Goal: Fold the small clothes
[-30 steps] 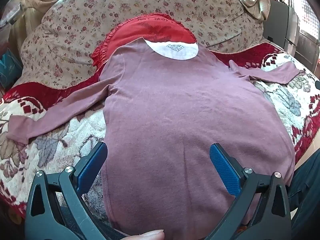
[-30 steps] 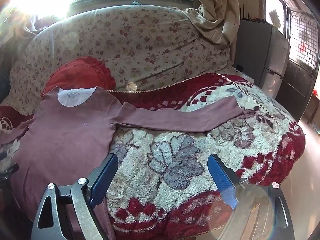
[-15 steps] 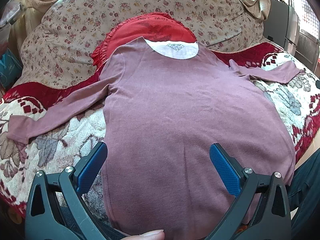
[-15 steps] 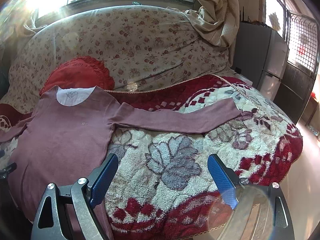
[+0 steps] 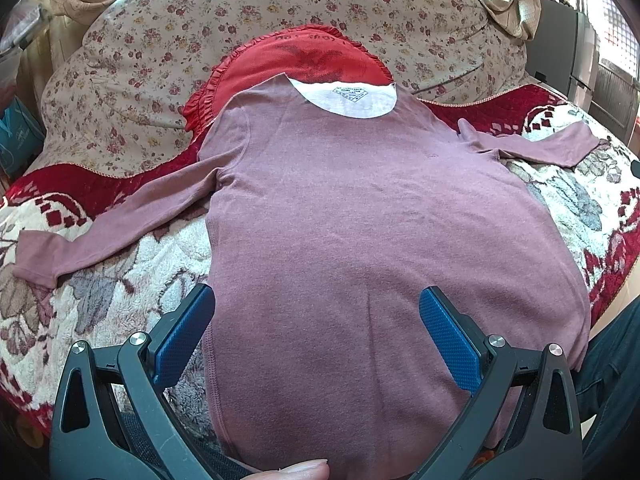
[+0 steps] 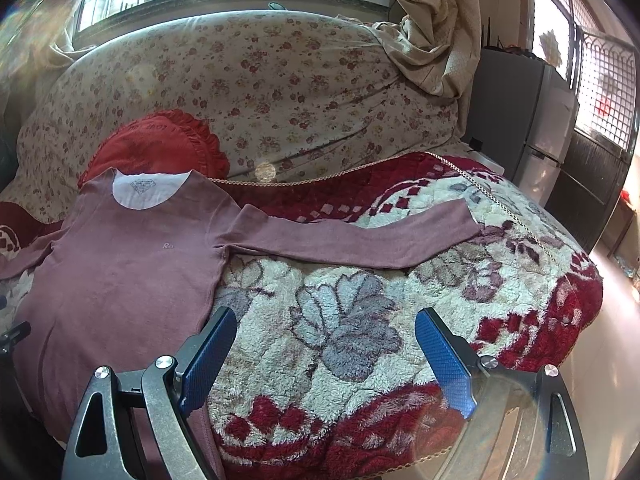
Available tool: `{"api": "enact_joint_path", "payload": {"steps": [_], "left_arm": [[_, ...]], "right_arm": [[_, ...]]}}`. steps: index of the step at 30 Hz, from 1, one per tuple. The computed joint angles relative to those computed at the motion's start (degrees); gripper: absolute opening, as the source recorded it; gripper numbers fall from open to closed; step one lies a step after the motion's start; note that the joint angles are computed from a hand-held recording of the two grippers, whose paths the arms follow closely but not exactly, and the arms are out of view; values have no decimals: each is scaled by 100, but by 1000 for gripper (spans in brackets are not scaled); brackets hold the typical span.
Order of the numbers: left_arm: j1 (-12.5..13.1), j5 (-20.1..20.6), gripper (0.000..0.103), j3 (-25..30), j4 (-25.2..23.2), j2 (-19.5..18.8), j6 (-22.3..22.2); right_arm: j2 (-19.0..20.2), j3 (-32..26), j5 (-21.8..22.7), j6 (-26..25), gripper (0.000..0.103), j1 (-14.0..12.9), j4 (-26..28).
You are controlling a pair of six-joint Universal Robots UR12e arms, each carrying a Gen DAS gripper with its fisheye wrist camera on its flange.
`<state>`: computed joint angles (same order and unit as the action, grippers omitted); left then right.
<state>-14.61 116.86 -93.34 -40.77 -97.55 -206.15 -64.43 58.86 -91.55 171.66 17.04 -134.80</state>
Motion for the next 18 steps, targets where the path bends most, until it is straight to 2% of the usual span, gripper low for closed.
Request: {"api": "enact_joint_path", "payload": {"steps": [18], "left_arm": [[0,-2,102,4,-7,0,2]], "right_arm": [[15,-48,-59,-81,90,15,52]]}}
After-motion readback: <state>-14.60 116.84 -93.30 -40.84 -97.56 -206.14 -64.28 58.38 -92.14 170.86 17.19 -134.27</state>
